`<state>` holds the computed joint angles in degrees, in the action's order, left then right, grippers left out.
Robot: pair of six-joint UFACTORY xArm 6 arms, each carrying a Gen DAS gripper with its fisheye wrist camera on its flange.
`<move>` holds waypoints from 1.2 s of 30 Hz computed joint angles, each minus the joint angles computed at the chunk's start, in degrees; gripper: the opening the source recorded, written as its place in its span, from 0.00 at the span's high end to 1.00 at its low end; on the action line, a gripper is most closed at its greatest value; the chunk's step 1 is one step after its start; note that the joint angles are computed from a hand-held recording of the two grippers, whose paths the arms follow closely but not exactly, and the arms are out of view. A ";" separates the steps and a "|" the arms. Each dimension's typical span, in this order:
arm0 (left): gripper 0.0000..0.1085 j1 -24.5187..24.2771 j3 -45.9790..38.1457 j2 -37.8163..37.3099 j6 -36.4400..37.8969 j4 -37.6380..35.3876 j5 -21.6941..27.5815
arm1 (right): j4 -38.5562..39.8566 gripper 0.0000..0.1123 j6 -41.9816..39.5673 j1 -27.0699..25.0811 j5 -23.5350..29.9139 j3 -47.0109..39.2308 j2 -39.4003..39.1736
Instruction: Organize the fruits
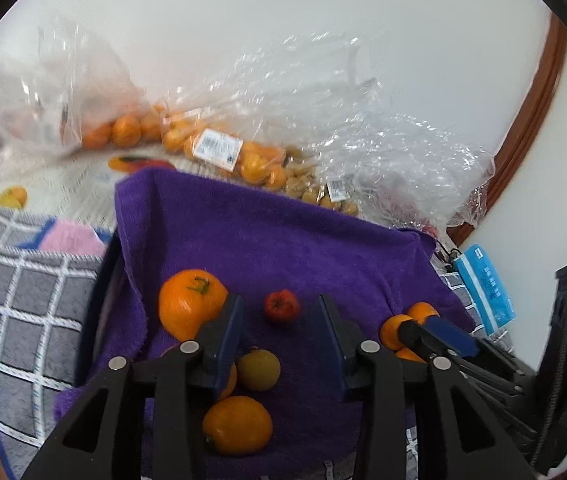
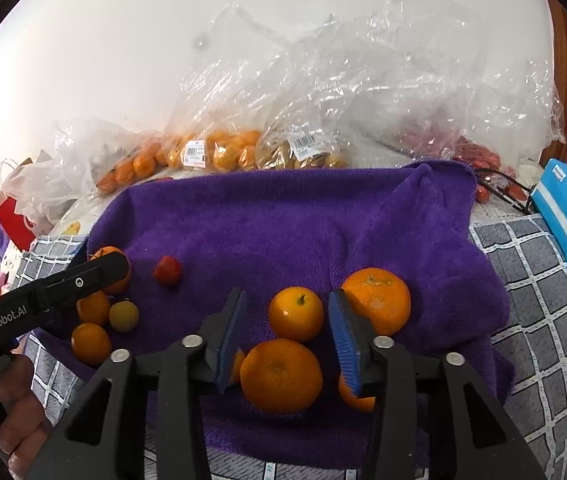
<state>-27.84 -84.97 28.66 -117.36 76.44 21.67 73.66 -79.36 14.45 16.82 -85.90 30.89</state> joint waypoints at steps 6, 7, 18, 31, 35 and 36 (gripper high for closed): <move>0.62 -2.37 1.00 -3.12 4.09 -1.00 6.26 | 11.74 0.44 -11.63 0.28 -1.64 3.27 -5.53; 0.62 -3.10 1.47 -4.14 4.81 -2.08 8.28 | 12.15 0.43 -11.74 0.27 -2.24 4.31 -7.11; 0.48 -12.99 9.14 -15.78 10.18 -10.78 22.64 | 16.59 0.32 -11.92 1.02 -7.21 24.78 -29.43; 0.22 -27.65 8.26 -18.75 11.21 -11.64 39.79 | 20.01 0.12 -15.46 -1.83 -6.63 44.01 -49.47; 0.19 -30.37 5.97 -18.41 12.12 -12.77 43.52 | 13.12 0.09 -8.63 -4.71 -3.96 47.93 -55.41; 0.19 -31.04 5.31 -18.26 12.19 -12.95 44.46 | 12.16 0.09 -7.65 -5.15 -3.64 48.51 -56.37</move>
